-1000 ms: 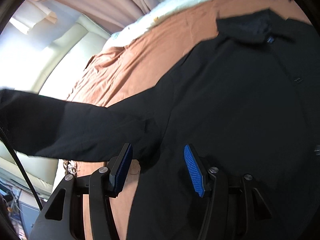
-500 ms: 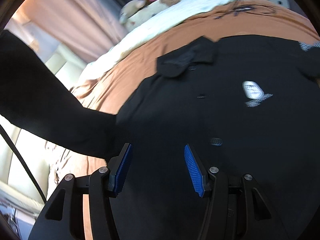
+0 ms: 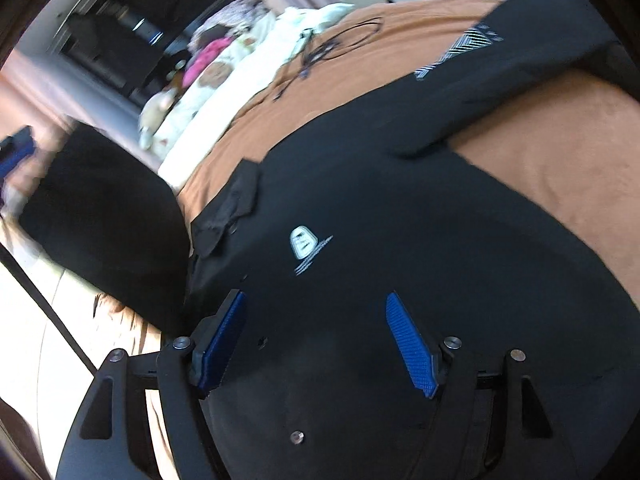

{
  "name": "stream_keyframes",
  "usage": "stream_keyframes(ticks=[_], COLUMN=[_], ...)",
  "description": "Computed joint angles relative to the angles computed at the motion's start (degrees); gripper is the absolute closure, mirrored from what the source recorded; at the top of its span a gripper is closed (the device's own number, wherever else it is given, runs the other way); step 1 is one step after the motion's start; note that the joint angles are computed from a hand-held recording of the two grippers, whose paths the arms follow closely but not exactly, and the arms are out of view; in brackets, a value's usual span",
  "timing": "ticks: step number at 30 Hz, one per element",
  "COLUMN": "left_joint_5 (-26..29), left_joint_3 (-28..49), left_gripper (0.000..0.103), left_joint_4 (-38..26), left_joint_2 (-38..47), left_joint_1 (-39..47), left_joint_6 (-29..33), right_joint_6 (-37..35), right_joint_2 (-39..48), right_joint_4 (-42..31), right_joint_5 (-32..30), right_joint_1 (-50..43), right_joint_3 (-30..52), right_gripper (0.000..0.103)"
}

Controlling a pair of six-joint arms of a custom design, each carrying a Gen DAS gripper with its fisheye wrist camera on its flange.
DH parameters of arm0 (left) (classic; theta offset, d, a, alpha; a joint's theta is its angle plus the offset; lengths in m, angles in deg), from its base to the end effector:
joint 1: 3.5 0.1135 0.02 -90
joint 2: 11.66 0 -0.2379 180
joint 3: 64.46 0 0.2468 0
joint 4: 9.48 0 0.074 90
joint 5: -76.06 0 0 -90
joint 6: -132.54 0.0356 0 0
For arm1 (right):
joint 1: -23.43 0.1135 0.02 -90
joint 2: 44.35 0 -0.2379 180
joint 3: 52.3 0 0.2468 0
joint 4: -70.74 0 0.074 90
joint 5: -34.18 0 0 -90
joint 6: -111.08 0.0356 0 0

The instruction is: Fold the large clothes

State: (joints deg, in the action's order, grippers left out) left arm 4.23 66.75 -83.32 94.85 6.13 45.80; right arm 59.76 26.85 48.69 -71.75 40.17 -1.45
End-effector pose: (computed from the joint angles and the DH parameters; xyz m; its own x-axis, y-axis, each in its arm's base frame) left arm 0.3788 0.0530 0.3632 -0.7420 -0.0711 -0.6666 0.0845 0.9765 -0.1983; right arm 0.2410 0.0827 0.1799 -0.7985 0.3874 -0.4608 0.0358 0.7947 0.6060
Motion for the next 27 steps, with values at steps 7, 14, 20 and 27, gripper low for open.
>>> stream_keyframes(ticks=[7,14,20,27], left_joint_5=[1.2,-3.7,-4.3,-4.0], left_joint_3=[-17.5,-34.3,-47.1,-58.8], left_gripper=[0.016,0.016,0.016,0.019], left_joint_4=[11.4,16.2,19.7,25.5], left_joint_2=[-2.6,-9.9,-15.1,-18.5], left_joint_1=[0.6,11.6,23.2,33.9], left_joint_6=[-0.9,2.9,6.8,11.2], right_joint_6=[1.4,-1.5,-4.9,-6.6], right_joint_2=[2.8,11.0,15.4,22.2], right_joint_4=[-0.5,4.0,5.3,7.3], right_joint_5=[1.0,-6.2,-12.5,-15.6], right_joint_1=[0.4,-4.1,-9.5,-12.1], right_joint_3=[2.1,4.6,5.7,9.1], right_gripper=[0.023,0.024,0.056,0.077])
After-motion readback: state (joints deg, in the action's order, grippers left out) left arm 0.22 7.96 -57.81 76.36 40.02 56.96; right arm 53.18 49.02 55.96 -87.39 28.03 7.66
